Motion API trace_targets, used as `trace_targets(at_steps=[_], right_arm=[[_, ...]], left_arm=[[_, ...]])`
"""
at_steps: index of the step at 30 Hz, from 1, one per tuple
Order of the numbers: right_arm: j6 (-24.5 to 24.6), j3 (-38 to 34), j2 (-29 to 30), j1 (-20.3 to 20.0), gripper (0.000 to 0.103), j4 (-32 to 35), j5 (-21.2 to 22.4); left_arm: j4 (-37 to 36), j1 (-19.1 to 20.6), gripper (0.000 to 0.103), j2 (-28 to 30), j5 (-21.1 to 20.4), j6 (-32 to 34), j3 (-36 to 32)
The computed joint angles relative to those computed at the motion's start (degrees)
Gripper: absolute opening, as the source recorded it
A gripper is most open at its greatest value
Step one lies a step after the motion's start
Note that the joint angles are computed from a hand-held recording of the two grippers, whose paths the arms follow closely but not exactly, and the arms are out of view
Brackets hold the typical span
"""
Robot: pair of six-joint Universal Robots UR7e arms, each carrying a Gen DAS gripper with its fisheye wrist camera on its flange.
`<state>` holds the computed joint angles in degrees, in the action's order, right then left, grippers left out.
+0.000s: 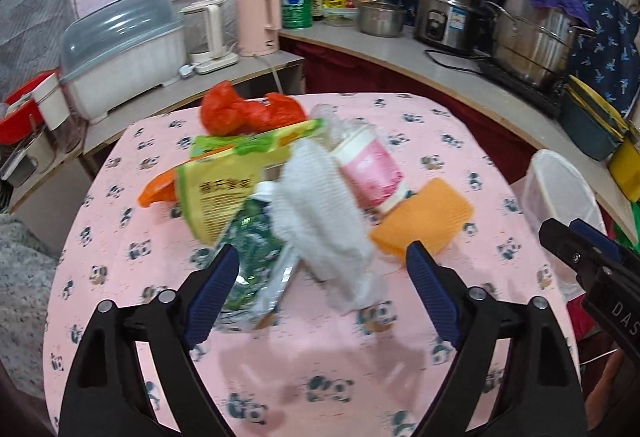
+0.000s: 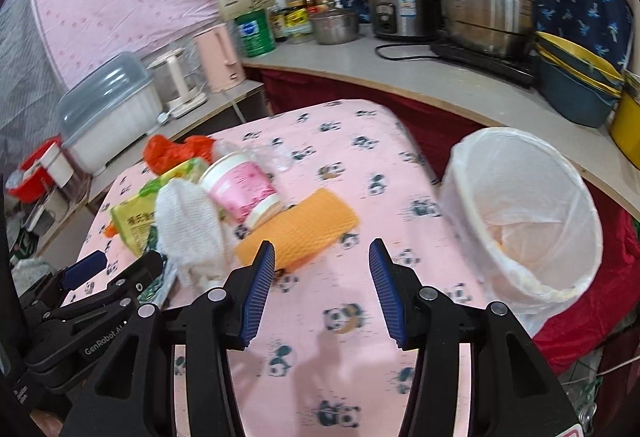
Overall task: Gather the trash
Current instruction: 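Grasp the green drink carton with the left tool while the right tool grasps the white tissue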
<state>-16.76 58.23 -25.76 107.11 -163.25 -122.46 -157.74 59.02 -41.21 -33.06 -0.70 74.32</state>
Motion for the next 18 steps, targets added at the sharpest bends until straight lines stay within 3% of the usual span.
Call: trace_targets(at_steps=[18], right_arm=[[0.38, -12.74, 10.11, 1.70, 0.048, 12.68, 3.53]], left_arm=[[7.12, 5.52, 0.086, -3.27, -0.98, -7.60, 2.08]])
